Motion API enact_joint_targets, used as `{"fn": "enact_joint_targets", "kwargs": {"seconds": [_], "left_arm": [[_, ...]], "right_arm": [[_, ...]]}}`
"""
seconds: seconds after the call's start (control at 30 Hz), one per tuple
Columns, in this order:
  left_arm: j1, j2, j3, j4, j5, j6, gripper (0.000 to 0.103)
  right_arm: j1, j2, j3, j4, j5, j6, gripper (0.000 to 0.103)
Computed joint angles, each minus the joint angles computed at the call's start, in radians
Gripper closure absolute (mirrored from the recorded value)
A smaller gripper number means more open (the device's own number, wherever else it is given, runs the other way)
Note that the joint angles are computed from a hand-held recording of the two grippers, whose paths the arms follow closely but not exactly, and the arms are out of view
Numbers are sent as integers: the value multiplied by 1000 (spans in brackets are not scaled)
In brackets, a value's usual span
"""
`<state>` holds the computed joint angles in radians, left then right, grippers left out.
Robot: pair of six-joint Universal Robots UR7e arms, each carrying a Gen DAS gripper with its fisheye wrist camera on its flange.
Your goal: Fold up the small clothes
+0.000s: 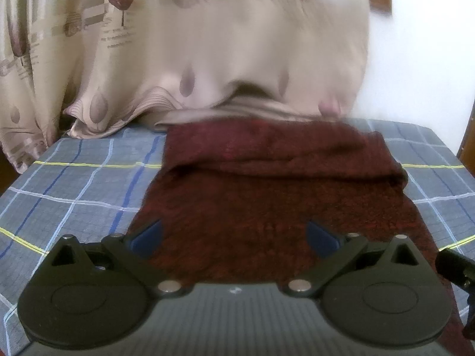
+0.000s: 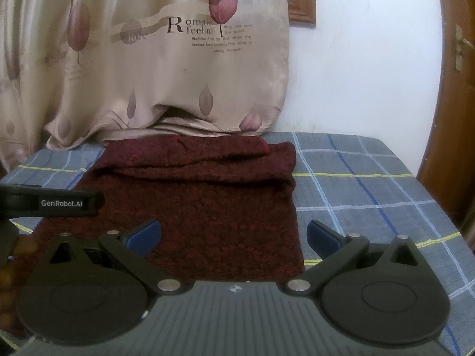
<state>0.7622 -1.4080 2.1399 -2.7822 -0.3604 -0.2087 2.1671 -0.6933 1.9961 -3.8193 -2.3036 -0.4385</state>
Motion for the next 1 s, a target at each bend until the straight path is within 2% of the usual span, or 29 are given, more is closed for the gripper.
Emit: {"fn": "enact_joint_targets", "kwargs": {"seconds": [0.5, 0.6, 0.67, 0.77, 0.8, 0.9, 0.97, 1.0], "left_arm": [[25, 62, -46, -22, -11, 46, 0], [31, 88, -62, -55, -10, 95, 0], [39, 115, -80, -122, -23, 173, 0], [61, 197, -130, -358, -81, 448, 0], [73, 220, -155, -399, -119, 518, 0], [121, 272, -238, -419, -258, 629, 0], [151, 328, -319, -390, -310, 697, 0], [162, 367, -358, -414, -326, 754, 0]], "right_arm": [[-33, -10, -5, 48, 28, 33, 0], [-41, -12, -5, 56, 33, 39, 0], [-47, -15, -1, 51, 38, 41, 0], [-64, -22, 10, 38, 62, 42, 0], [-71, -24, 12, 35, 63, 45, 0], [-95, -35, 20, 41, 72, 67, 0], [-113, -46, 30, 45, 84, 79, 0], [-121, -50, 34, 43, 87, 81, 0]]}}
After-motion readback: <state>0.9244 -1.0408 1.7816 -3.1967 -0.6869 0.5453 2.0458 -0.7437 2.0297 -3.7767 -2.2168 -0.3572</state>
